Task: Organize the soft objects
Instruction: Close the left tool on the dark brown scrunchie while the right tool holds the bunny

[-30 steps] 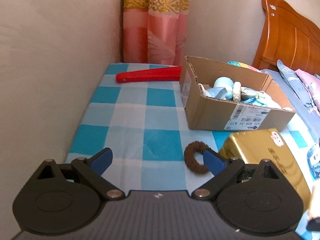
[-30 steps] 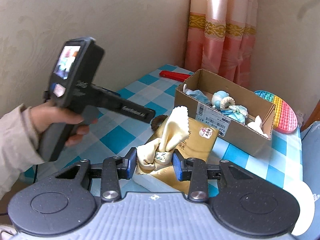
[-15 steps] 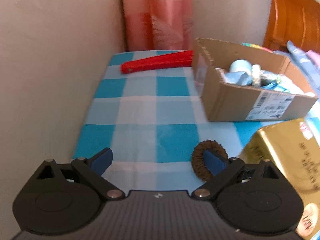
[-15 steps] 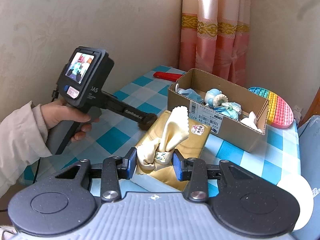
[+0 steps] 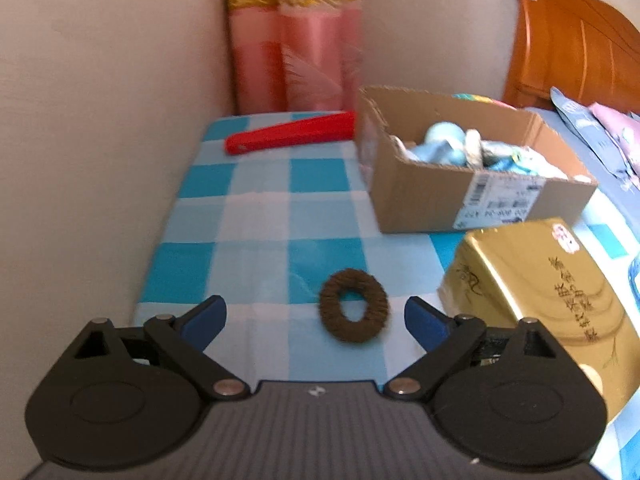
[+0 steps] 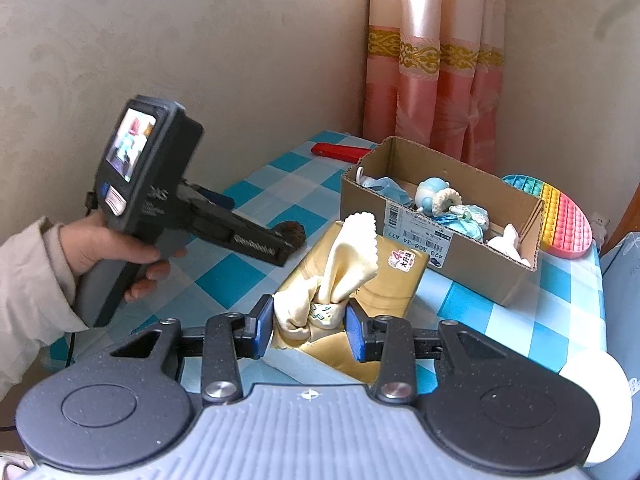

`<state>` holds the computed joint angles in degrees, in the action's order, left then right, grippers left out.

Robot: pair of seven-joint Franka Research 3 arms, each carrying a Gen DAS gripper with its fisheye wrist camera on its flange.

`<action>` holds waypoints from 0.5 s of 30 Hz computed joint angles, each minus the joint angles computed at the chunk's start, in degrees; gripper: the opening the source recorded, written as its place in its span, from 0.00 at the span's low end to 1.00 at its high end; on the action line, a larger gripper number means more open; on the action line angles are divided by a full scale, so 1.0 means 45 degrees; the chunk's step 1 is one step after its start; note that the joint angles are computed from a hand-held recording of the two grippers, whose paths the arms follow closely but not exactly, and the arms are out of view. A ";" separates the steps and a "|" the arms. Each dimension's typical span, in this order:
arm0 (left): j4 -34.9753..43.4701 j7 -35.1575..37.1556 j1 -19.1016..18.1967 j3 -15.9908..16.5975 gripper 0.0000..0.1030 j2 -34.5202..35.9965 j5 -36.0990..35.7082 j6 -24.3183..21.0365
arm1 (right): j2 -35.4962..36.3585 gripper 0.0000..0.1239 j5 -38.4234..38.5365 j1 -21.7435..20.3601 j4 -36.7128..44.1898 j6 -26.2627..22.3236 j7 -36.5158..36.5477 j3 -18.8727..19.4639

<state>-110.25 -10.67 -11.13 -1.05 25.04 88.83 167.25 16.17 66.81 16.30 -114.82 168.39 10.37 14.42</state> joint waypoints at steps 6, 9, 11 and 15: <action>0.0574 0.0304 -0.0061 0.0213 0.57 0.0613 -0.0355 0.0566 | 0.0030 0.34 -0.0177 -0.0029 -0.0006 0.0045 0.0228 -0.0068; 0.0633 0.0182 -0.0201 0.0318 0.44 0.0645 -0.0109 0.0479 | 0.0094 0.34 -0.0296 -0.0064 0.0040 0.0056 0.0372 -0.0080; 0.0595 0.0008 -0.0174 0.0328 0.39 0.0600 -0.0005 0.0555 | 0.0155 0.34 -0.0450 -0.0074 0.0086 0.0059 0.0530 -0.0091; 0.0388 -0.0034 -0.0142 0.0322 0.35 0.0417 -0.0142 0.0478 | 0.0272 0.34 -0.0743 -0.0139 0.0183 -0.0011 0.0889 -0.0080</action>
